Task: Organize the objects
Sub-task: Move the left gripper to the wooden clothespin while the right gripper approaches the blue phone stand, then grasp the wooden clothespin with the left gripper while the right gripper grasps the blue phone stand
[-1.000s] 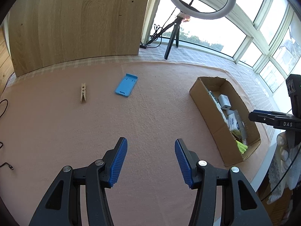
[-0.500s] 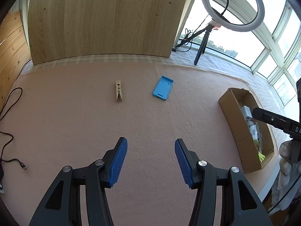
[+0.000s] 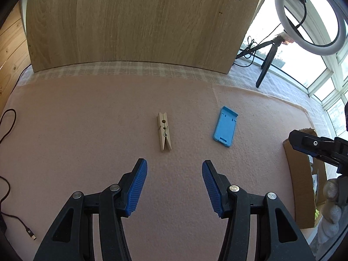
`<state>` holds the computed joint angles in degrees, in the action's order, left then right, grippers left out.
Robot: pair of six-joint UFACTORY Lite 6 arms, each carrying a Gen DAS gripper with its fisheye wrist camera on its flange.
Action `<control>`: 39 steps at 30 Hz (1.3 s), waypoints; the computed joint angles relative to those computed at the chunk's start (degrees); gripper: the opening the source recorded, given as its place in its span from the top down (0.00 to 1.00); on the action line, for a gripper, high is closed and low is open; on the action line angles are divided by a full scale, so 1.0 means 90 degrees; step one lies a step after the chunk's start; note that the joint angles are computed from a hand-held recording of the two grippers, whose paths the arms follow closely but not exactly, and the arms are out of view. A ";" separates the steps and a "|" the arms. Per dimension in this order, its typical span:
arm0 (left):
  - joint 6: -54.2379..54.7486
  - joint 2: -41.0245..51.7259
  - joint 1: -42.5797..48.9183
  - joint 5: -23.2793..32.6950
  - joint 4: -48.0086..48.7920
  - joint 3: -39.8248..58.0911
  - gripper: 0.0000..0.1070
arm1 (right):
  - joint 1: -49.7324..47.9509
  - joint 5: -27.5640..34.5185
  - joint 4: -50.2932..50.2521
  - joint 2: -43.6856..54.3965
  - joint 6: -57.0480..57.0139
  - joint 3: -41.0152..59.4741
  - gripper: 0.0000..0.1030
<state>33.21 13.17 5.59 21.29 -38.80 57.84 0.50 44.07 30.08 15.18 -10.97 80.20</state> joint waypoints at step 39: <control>-0.0720 0.2229 -0.0168 -0.0800 0.0783 0.1648 0.81 | 0.1173 -0.0469 -0.2921 0.2391 0.1422 0.1511 0.64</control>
